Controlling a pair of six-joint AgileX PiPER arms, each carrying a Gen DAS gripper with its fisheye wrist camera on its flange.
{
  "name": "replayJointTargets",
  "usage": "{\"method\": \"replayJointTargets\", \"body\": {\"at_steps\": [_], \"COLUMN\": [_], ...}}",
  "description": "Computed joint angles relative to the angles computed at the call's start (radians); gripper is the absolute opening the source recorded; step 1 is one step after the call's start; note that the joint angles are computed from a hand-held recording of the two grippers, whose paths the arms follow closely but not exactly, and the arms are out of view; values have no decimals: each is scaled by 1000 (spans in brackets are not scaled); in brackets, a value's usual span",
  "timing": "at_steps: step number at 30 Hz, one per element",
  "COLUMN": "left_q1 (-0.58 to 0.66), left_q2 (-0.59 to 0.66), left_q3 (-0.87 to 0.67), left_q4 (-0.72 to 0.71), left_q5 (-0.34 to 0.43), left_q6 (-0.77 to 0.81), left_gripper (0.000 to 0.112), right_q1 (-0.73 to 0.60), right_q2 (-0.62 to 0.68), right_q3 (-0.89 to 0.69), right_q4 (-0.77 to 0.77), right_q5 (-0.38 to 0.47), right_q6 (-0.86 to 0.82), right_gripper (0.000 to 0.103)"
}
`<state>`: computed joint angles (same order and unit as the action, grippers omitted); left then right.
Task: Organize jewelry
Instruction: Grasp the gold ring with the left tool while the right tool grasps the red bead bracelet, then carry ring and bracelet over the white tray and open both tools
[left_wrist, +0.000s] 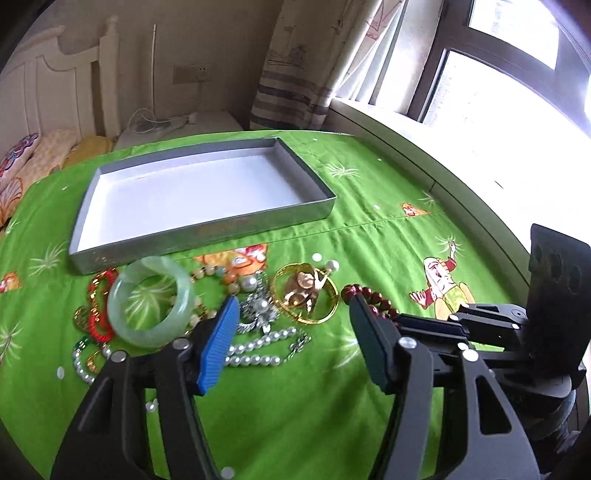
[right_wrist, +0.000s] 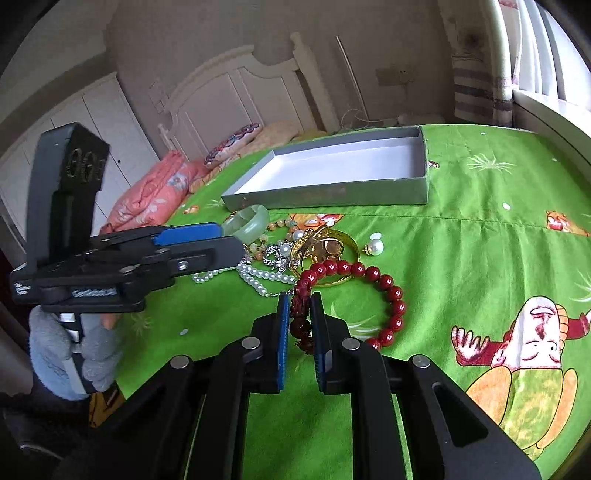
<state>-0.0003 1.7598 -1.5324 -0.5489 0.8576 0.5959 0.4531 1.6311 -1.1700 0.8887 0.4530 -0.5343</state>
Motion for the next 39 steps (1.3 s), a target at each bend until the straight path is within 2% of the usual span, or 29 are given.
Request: {"method": "replayJointTargets", "body": {"at_steps": [4, 8, 9, 10, 14, 17, 21, 26, 30, 32, 39], "left_q1": [-81, -146, -156, -165, -127, -80, -40, -26, -6, 7, 42], "left_q2": [96, 135, 129, 126, 89, 68, 65, 62, 58, 59, 150], "left_q3": [-105, -123, -110, -105, -95, -115, -162, -205, -211, -214, -357], "left_q4": [118, 229, 261, 285, 140, 7, -71, -62, -67, -72, -21], "left_q5": [19, -26, -41, -58, -74, -35, 28, 48, 54, 58, 105], "left_q6": [-77, -132, -146, -162, -81, -11, 17, 2, 3, 8, -65], "left_gripper": [31, 19, 10, 8, 8, 8, 8, 8, 8, 8, 8], "right_q1": [-60, -123, -134, -142, -158, -164, -158, -125, -90, -94, -88], "right_q2": [-56, -114, -124, -130, -151, -150, -149, -126, -99, -79, 40], "right_q3": [70, 118, 124, 127, 144, 150, 146, 79, 12, -22, -254], "right_q4": [173, 269, 277, 279, 288, 304, 316, 215, 69, 65, -156], "right_q5": [8, 22, 26, 29, 28, 23, 12, -10, -57, -52, -15], "right_q6": [-153, -232, -239, -242, -252, -268, -285, -200, -61, -56, 131], "right_gripper": [14, 14, 14, 14, 14, 14, 14, 14, 14, 14, 14]}}
